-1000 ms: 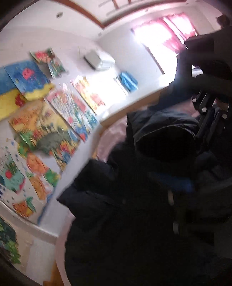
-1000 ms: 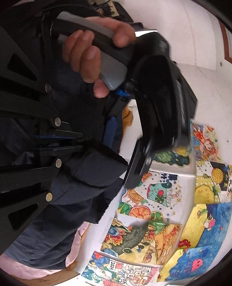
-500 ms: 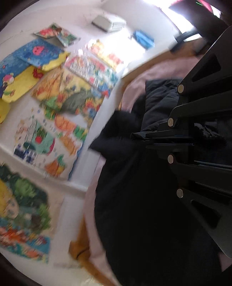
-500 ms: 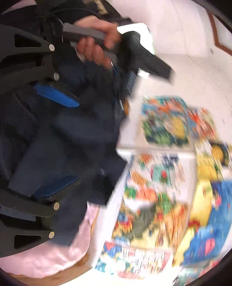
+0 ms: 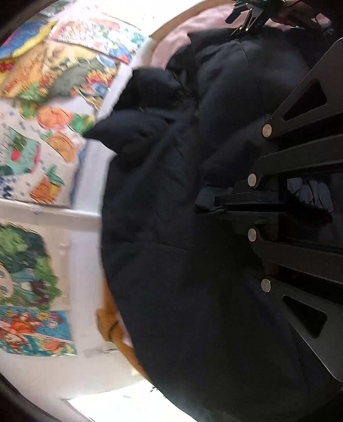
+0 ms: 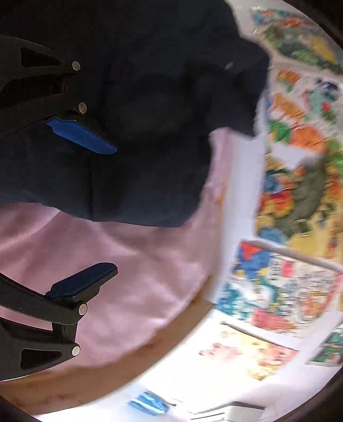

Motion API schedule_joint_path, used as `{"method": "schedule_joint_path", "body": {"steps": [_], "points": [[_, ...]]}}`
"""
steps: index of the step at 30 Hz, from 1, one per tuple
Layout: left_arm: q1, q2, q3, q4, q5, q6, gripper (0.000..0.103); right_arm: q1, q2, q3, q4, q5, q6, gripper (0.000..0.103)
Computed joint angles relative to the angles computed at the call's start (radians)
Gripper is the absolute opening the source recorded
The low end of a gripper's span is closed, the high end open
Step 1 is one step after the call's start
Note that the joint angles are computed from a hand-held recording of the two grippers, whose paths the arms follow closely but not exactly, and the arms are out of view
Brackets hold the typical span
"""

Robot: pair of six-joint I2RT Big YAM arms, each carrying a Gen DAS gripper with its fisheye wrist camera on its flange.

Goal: Fold large clothes

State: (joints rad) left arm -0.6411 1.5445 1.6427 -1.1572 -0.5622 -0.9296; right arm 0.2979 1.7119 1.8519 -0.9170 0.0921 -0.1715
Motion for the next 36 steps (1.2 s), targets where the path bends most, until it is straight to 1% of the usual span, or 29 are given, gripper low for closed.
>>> {"method": "schedule_joint_path", "body": {"steps": [1, 2, 3, 4, 6, 7, 8, 10, 11, 12, 14, 15, 16, 17, 19, 20, 21, 22, 24, 27, 29, 31, 32, 33, 34, 35, 36], "points": [[0.008, 0.001, -0.012, 0.003, 0.015, -0.009, 0.002, -0.006, 0.012, 0.001, -0.008, -0.015, 0.014, 0.083], [0.016, -0.008, -0.035, 0.026, 0.031, -0.016, 0.003, -0.009, 0.027, 0.015, -0.025, -0.028, 0.017, 0.083], [0.023, -0.022, -0.059, 0.052, 0.049, -0.026, 0.003, -0.012, 0.034, 0.025, -0.038, -0.041, 0.021, 0.083], [0.031, -0.05, -0.097, 0.098, 0.075, -0.042, 0.003, -0.02, 0.03, 0.022, -0.034, -0.063, 0.028, 0.083], [0.038, -0.089, -0.135, 0.132, 0.098, -0.087, 0.011, -0.034, 0.016, 0.016, -0.017, -0.104, 0.034, 0.084], [0.039, -0.107, -0.148, 0.133, 0.101, -0.116, 0.013, -0.041, 0.007, 0.009, -0.001, -0.115, 0.039, 0.084], [0.034, -0.116, -0.148, 0.126, 0.094, -0.133, 0.017, -0.047, -0.005, 0.0, 0.029, -0.122, 0.049, 0.085], [0.013, -0.133, -0.145, 0.114, 0.061, -0.139, 0.034, -0.054, -0.012, 0.003, 0.062, -0.121, 0.061, 0.085], [-0.01, -0.134, -0.136, 0.1, 0.021, -0.131, 0.047, -0.052, -0.012, 0.008, 0.073, -0.101, 0.061, 0.085], [-0.037, -0.126, -0.119, 0.071, -0.034, -0.12, 0.058, -0.052, -0.012, 0.008, 0.082, -0.083, 0.057, 0.085], [-0.09, -0.091, -0.072, -0.01, -0.147, -0.101, 0.064, -0.053, -0.014, -0.002, 0.098, -0.054, 0.064, 0.085], [-0.11, -0.073, -0.057, -0.04, -0.183, -0.09, 0.065, -0.056, -0.013, -0.009, 0.102, -0.047, 0.074, 0.085], [-0.124, -0.04, -0.029, -0.098, -0.202, -0.09, 0.065, -0.059, -0.001, -0.002, 0.091, -0.039, 0.076, 0.086], [-0.127, 0.004, 0.016, -0.166, -0.201, -0.099, 0.065, -0.059, 0.008, 0.002, 0.079, -0.031, 0.073, 0.088], [-0.122, 0.085, 0.078, -0.283, -0.177, -0.114, 0.065, -0.057, 0.02, -0.002, 0.066, -0.006, 0.051, 0.089], [-0.112, 0.116, 0.093, -0.315, -0.15, -0.11, 0.065, -0.057, 0.027, 0.0, 0.066, 0.002, 0.039, 0.092], [-0.107, 0.122, 0.086, -0.312, -0.137, -0.107, 0.065, -0.052, 0.029, -0.01, 0.075, 0.024, 0.018, 0.095], [-0.103, 0.119, 0.071, -0.294, -0.131, -0.104, 0.066, -0.05, 0.029, -0.02, 0.086, 0.037, 0.001, 0.097], [-0.099, 0.102, 0.044, -0.257, -0.12, -0.102, 0.067, -0.05, 0.028, -0.031, 0.096, 0.036, -0.003, 0.099], [-0.103, 0.058, 0.004, -0.212, -0.108, -0.109, 0.067, -0.06, 0.018, -0.041, 0.107, 0.009, 0.011, 0.099], [-0.116, 0.008, -0.036, -0.168, -0.097, -0.135, 0.067, -0.071, -0.005, -0.058, 0.123, -0.032, 0.027, 0.099], [-0.14, -0.063, -0.095, -0.114, -0.097, -0.186, 0.067, -0.08, -0.033, -0.067, 0.12, -0.081, 0.035, 0.099], [-0.153, -0.092, -0.109, -0.103, -0.1, -0.217, 0.067, -0.085, -0.052, -0.075, 0.122, -0.106, 0.03, 0.099], [-0.168, -0.131, -0.142, -0.076, -0.1, -0.247, 0.067, -0.088, -0.072, -0.082, 0.119, -0.133, 0.018, 0.099], [-0.182, -0.156, -0.157, -0.068, -0.099, -0.283, 0.068, -0.089, -0.092, -0.089, 0.115, -0.16, 0.006, 0.099], [-0.199, -0.19, -0.177, -0.078, -0.101, -0.347, 0.069, -0.089, -0.105, -0.091, 0.104, -0.183, -0.002, 0.099], [-0.218, -0.203, -0.175, -0.107, -0.109, -0.405, 0.071, -0.087, -0.118, -0.092, 0.087, -0.207, -0.01, 0.099]]}}
